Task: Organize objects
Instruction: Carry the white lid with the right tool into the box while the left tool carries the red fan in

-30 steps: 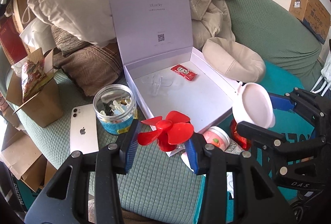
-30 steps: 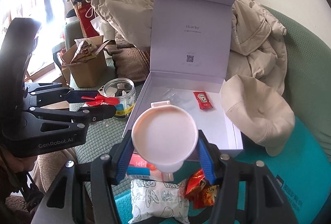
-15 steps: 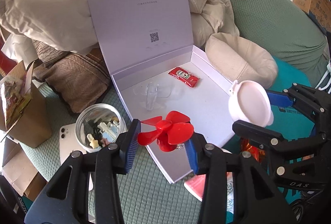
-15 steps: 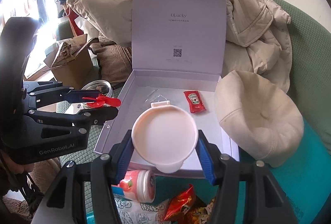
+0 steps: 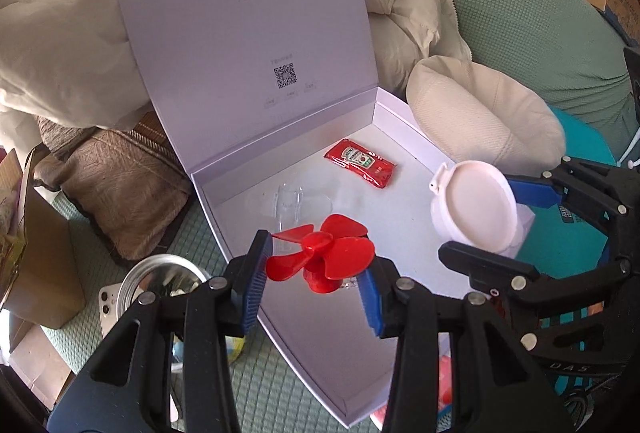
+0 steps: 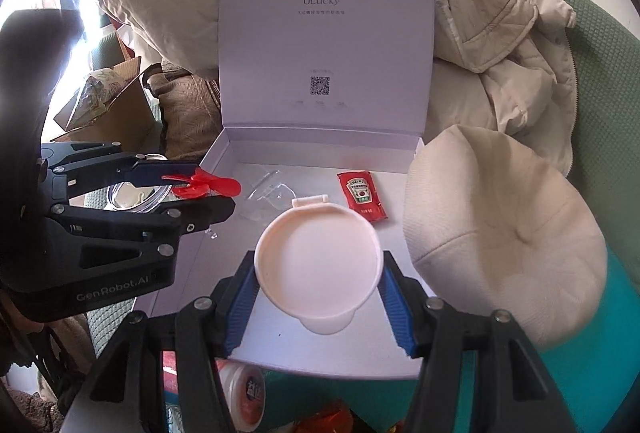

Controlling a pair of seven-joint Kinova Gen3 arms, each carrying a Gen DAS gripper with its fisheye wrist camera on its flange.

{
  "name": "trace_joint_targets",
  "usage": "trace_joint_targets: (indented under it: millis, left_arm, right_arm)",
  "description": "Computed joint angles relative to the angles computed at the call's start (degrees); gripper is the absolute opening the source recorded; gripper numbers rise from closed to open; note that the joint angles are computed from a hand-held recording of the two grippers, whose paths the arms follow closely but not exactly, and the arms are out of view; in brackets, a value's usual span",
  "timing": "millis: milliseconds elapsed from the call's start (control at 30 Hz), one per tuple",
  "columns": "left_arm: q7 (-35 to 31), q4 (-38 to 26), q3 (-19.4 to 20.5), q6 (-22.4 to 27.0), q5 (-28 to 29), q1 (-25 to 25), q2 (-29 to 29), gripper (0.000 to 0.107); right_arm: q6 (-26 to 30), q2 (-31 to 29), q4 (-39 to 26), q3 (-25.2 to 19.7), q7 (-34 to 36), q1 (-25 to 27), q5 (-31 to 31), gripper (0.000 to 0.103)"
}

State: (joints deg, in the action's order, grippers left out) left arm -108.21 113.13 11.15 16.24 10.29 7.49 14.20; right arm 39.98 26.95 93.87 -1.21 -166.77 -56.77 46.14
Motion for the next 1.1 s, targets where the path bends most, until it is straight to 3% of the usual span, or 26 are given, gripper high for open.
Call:
trace_joint_targets:
  millis: [500, 667, 1100]
  left_arm:
    - [6.04, -5.20, -4.28, 1.44, -8.43, 6.80, 6.38, 0.040]
    - [5.16, -7.08, -2.21, 4.04, -7.70, 4.96, 8.23, 0.040]
    - [5.01, -12.30, -2.88, 12.63, -7.11, 5.38, 12.22, 0.040]
  right_arm:
    - [-0.15, 3.38, -1.53, 0.71, 3.56, 1.42, -4.67, 0.059]
    - [-0.78, 3.63, -1.20, 1.39, 3.24, 1.52, -6.08, 0.059]
    - [-1.26, 5.16, -2.26, 1.66, 6.02, 2.70, -10.13, 0.059]
